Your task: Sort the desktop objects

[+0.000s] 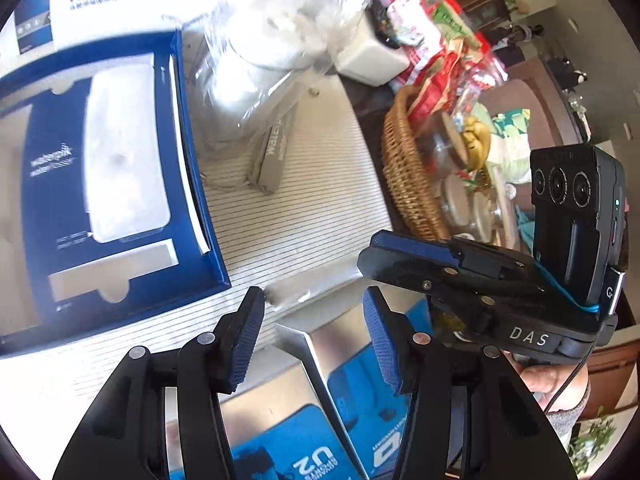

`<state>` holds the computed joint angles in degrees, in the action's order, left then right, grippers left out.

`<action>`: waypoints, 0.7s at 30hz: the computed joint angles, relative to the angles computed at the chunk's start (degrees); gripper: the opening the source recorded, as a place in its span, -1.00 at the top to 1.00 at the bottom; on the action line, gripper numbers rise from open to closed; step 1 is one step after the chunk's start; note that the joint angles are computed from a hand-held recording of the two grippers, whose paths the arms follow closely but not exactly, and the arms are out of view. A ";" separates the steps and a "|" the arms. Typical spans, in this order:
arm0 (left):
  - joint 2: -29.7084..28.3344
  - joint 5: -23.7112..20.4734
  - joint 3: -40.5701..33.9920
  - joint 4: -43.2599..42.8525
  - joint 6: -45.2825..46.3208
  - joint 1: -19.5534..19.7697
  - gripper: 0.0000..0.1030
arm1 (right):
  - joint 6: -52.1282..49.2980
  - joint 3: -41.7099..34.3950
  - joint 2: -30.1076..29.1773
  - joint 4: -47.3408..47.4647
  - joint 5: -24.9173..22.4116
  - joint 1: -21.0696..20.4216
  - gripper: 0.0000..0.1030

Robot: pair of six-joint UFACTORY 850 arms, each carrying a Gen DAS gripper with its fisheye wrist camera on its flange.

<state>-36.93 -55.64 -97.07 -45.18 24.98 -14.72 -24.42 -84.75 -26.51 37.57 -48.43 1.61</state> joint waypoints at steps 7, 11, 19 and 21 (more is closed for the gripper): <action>4.19 0.38 2.73 -1.70 2.32 2.11 0.01 | 1.90 -3.97 0.08 -2.11 0.20 3.95 0.79; 4.95 1.57 4.36 -0.39 1.82 3.80 0.01 | 9.61 -5.17 -1.43 -18.53 3.21 6.91 0.70; 3.83 2.74 4.91 -0.35 5.00 3.27 -0.02 | 14.19 -8.68 -10.56 -15.58 -0.76 4.43 0.44; 4.27 5.11 4.96 1.22 6.88 2.39 -0.08 | 15.26 -9.57 -11.66 -15.65 -1.62 4.37 0.33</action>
<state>-32.66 -50.52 -92.11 -43.96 31.86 -12.32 -9.16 -94.32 -38.17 21.92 -50.05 5.98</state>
